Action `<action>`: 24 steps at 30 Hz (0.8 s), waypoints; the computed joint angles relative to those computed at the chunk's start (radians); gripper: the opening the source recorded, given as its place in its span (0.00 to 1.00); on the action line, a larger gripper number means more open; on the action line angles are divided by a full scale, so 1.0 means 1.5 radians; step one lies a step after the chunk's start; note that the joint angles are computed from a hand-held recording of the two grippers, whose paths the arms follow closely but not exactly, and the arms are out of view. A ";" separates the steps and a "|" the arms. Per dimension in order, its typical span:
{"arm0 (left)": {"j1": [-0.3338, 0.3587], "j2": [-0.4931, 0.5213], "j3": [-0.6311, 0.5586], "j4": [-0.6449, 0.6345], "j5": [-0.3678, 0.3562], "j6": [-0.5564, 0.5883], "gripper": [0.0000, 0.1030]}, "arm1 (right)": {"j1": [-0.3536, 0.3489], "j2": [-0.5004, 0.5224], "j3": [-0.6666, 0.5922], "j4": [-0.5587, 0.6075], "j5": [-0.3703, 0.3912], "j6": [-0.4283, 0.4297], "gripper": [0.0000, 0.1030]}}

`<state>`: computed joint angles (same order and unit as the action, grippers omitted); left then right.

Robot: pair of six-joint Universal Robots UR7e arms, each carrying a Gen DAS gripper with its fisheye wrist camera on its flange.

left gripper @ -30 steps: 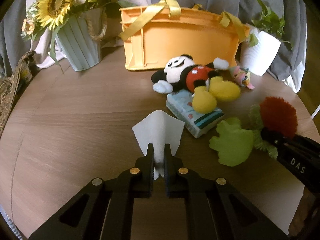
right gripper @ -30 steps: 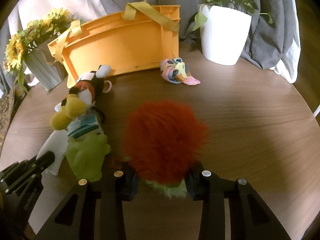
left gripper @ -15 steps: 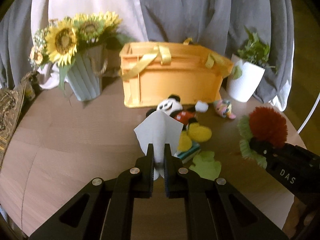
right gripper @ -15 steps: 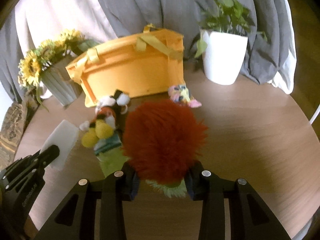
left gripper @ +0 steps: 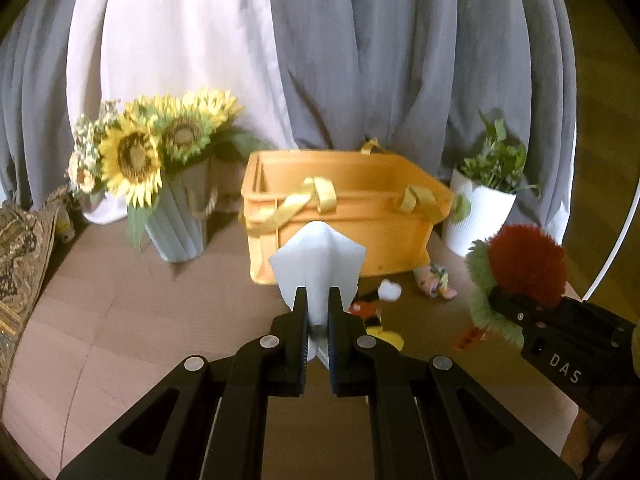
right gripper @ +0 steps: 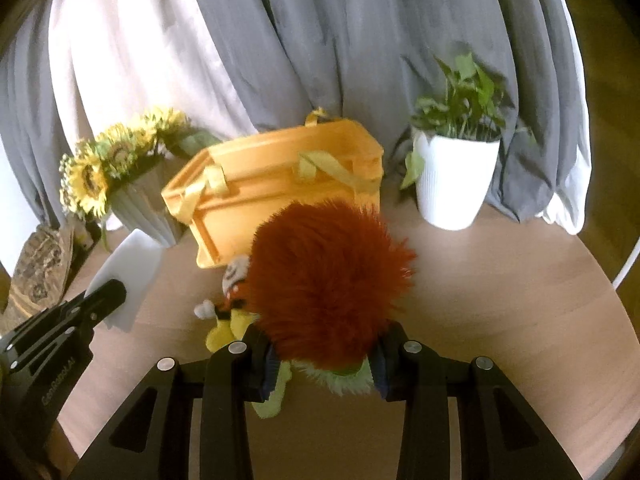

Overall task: Organize soft objects
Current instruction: 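Lift and carry the white cloth and red pompom with both tools to the crate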

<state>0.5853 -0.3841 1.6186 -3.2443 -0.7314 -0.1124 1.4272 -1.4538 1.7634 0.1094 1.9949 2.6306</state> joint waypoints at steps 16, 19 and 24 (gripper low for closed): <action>0.003 0.017 -0.069 -0.091 0.015 0.106 0.09 | 0.039 0.013 -0.057 -0.024 -0.034 -0.040 0.37; 0.005 0.024 -0.088 -0.100 0.015 0.124 0.09 | 0.042 0.019 -0.071 -0.024 -0.043 -0.048 0.37; 0.010 0.038 -0.123 -0.119 0.011 0.161 0.09 | 0.043 0.027 -0.093 -0.025 -0.061 -0.057 0.37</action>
